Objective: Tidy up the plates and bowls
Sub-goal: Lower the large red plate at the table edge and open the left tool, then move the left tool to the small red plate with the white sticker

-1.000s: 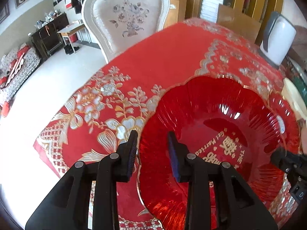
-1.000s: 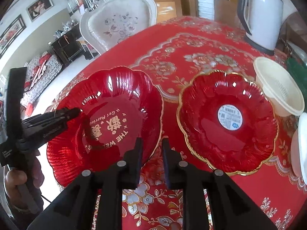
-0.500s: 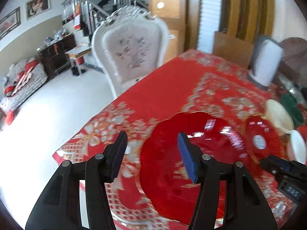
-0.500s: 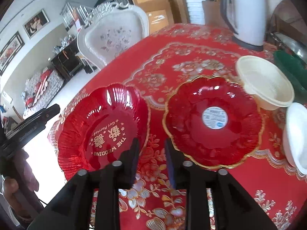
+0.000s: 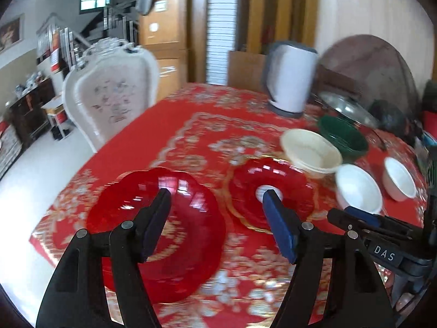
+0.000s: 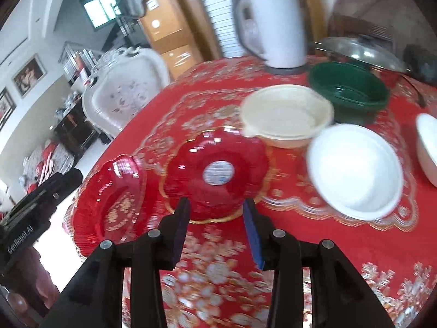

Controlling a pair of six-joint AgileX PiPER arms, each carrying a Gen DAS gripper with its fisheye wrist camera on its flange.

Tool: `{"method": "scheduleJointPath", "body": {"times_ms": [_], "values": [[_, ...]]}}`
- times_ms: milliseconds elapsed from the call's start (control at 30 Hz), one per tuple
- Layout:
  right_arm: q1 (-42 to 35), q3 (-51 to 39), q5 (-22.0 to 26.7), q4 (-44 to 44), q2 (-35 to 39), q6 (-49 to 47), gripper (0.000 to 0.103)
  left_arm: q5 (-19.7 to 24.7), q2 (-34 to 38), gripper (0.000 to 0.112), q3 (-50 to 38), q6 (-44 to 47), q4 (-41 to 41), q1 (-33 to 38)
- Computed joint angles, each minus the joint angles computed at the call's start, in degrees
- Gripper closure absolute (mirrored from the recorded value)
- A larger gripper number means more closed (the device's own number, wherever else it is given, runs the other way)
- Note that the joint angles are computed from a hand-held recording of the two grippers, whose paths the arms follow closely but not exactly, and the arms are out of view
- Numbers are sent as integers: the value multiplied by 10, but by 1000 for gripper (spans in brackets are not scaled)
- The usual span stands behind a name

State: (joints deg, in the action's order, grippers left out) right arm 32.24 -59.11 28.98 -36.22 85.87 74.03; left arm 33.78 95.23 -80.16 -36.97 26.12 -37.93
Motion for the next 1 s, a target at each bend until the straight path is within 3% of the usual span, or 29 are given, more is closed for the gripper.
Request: {"method": "scheduleJointPath", "body": {"times_ms": [200,400,1000], "values": [[-34,81,-19,-20,-68,41,63,-42,41,42,1,-72,49,-60],[-55,119,-16,-19,-110,37,63,-45,80,42,-25,-125,115,-95],[-105,117,-51,73,-84,-79,62,-15,154,42,-97,-35,23,-66]]}}
